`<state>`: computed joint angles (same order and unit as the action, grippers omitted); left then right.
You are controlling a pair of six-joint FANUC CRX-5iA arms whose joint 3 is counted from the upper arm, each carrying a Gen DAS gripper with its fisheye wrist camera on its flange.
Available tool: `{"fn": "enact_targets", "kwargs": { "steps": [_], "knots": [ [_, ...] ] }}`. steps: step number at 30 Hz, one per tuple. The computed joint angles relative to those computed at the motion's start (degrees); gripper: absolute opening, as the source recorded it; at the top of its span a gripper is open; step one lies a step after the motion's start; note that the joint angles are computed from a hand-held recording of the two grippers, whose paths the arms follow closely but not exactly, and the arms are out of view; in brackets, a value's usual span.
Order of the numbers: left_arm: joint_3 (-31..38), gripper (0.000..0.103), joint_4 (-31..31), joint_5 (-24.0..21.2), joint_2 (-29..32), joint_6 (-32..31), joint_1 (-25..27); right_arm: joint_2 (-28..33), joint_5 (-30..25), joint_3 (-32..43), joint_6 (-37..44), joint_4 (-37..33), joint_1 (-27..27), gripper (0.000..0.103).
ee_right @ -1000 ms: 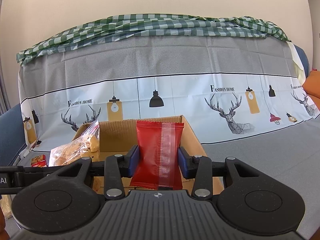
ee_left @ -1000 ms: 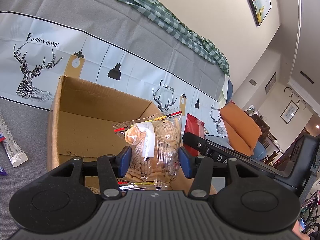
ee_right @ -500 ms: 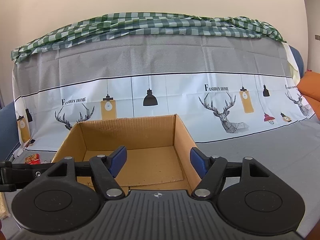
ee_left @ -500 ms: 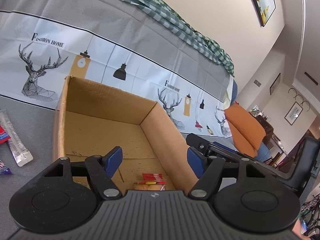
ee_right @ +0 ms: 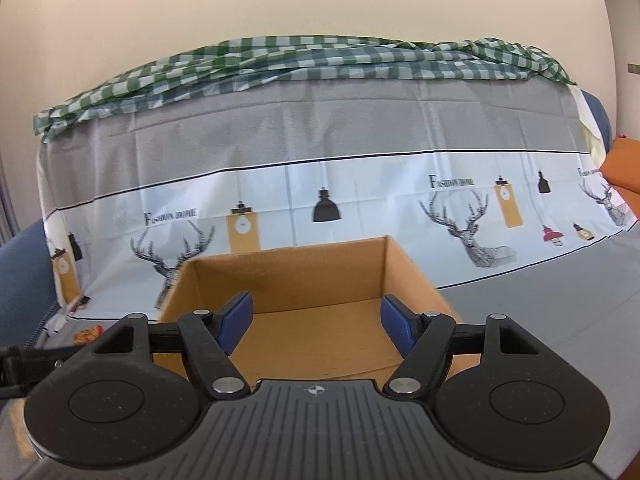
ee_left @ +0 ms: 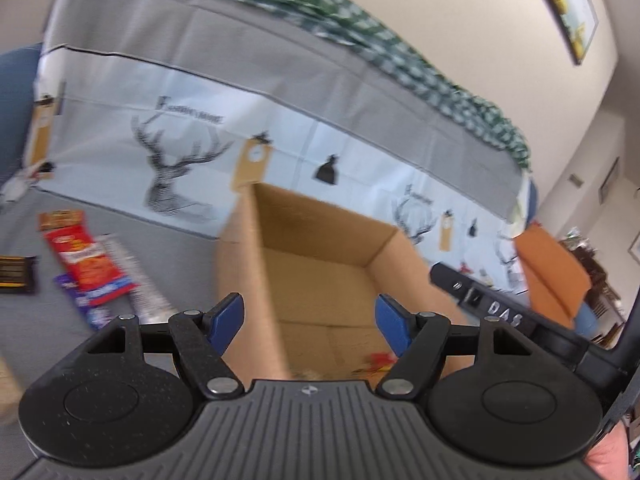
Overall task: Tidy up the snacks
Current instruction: 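Move both tools back from the box toward the remaining snacks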
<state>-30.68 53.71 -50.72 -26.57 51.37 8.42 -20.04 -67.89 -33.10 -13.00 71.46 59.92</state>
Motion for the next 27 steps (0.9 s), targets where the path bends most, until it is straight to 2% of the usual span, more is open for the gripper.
{"fn": "enact_targets", "kwargs": {
  "steps": [1,3,4,5,7,8,9,12,14,19,21,25,27],
  "knots": [
    [0.6,0.074,-0.8,-1.99,-0.08,-0.09,2.01,0.55,0.08,0.37,-0.54,0.19,0.34,0.072],
    [1.97,0.063,-2.88,-5.79,-0.32,-0.28,6.04,1.61,0.59,1.08,-1.55,0.63,0.96,0.071],
    [2.91,0.048,-4.86,-7.32,-0.63,-0.11,8.01,2.06,1.01,1.31,-2.12,1.04,1.26,0.068],
    [3.63,0.032,-6.51,-8.63,-0.93,-0.74,9.79,2.39,1.7,1.43,-2.67,1.54,1.48,0.061],
    [4.43,0.023,-8.67,-11.29,-1.62,-3.31,13.29,2.91,3.73,1.59,-3.45,2.41,1.71,0.047],
    [4.46,0.023,-9.11,-12.32,-2.0,-4.69,15.0,3.18,4.73,1.74,-3.68,2.74,1.79,0.041],
    [3.95,0.023,-8.8,-13.02,-2.5,-6.41,16.63,3.52,5.59,1.9,-3.88,3.12,1.87,0.038],
    [0.81,0.023,-7.53,-13.48,-4.15,-9.69,21.02,4.87,7.28,2.85,-3.6,3.5,2.27,0.038],
    [0.9,0.023,-9.95,-14.53,-3.36,-4.93,22.95,5.66,8.04,3.42,-3.39,3.43,2.55,0.038],
    [-2.85,0.023,-10.05,-11.63,-3.88,4.21,28.12,7.35,9.43,4.6,-3.58,3.14,2.83,0.038],
    [-4.44,0.023,-9.81,-9.51,-4.18,7.16,29.88,8.21,10.14,5.22,-3.33,2.92,2.88,0.034],
    [-5.19,0.031,-12.17,-7.35,-2.94,16.41,32.72,9.88,12.44,6.22,-1.91,3.22,2.97,0.031],
    [-5.3,0.034,-12.11,-7.75,-2.09,18.24,33.53,10.87,14.29,6.99,-0.41,2.83,2.9,0.031]
  ]
}}
